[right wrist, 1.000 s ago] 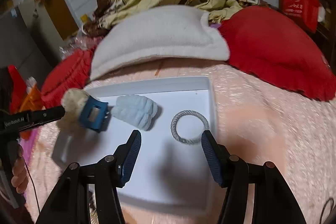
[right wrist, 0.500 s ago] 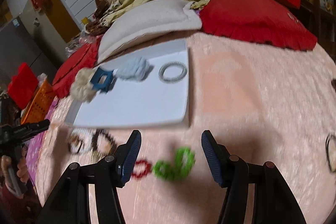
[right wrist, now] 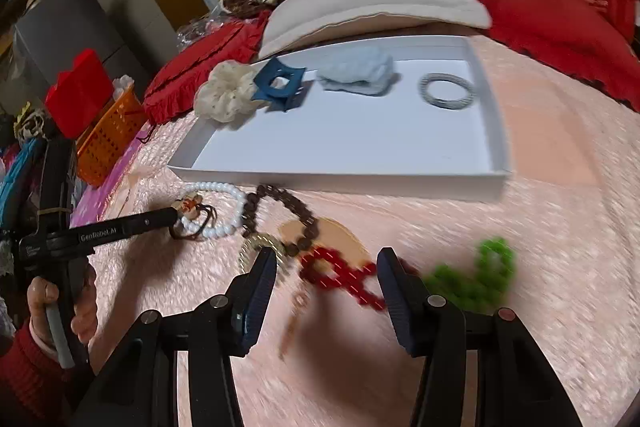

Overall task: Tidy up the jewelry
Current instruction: 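Grasp the cord pendant necklace with the left tool while the right tool grasps the brown bead bracelet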

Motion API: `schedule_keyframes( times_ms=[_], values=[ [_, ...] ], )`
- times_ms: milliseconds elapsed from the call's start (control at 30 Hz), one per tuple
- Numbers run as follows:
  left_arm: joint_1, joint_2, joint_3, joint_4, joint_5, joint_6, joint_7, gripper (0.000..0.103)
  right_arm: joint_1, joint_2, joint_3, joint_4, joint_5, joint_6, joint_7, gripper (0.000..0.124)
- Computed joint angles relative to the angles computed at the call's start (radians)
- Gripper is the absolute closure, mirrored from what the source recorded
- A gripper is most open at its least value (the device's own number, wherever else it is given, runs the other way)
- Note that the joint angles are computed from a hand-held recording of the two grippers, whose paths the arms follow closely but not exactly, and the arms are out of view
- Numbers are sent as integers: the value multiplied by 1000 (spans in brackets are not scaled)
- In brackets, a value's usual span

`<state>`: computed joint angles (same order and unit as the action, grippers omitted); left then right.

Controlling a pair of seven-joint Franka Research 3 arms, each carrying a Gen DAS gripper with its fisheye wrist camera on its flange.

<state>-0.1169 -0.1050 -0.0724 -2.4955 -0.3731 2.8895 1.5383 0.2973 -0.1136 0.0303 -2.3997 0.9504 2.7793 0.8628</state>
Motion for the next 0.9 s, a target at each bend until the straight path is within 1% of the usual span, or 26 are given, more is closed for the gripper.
schedule_keyframes(
  times_ms=[33,100,200,233,267,333,367,433,500,533,600,733,800,900],
  values=[
    [20,6,-14,2,72,-7,-58,100,5,18,3,16,6,3,-2,74],
    [17,4,-14,-6,80,13,-65,100,9,62,16,55,-12,13,17,78],
    [22,-13,-22,-27,137,21,-114,101,8,127,38,100,-131,56,109,82],
    [18,-19,-20,-35,142,23,-118,101,9,154,42,119,-198,63,165,87],
    [11,-25,-18,-41,142,27,-117,101,7,171,45,130,-232,62,192,89],
    [-12,-49,-5,-63,121,39,-94,101,10,185,54,135,-284,93,221,90],
    [-23,-60,2,-71,112,43,-86,101,10,185,57,131,-309,100,235,93],
    [-60,-95,27,-94,67,54,-47,101,13,183,63,124,-351,106,256,102],
    [-88,-130,46,-114,44,55,-28,101,20,174,62,106,-419,126,303,114],
    [-100,-152,55,-125,38,52,-21,101,19,168,62,102,-433,115,316,116],
    [-113,-199,64,-147,46,45,-24,101,12,152,67,98,-395,93,295,116],
    [-139,-301,85,-190,70,26,-43,101,14,94,65,66,-302,96,240,116],
    [-139,-349,77,-207,101,24,-71,101,21,50,56,47,-253,94,208,116],
    [-141,-395,75,-221,150,20,-104,101,33,-12,41,17,-224,97,195,116]
  ],
)
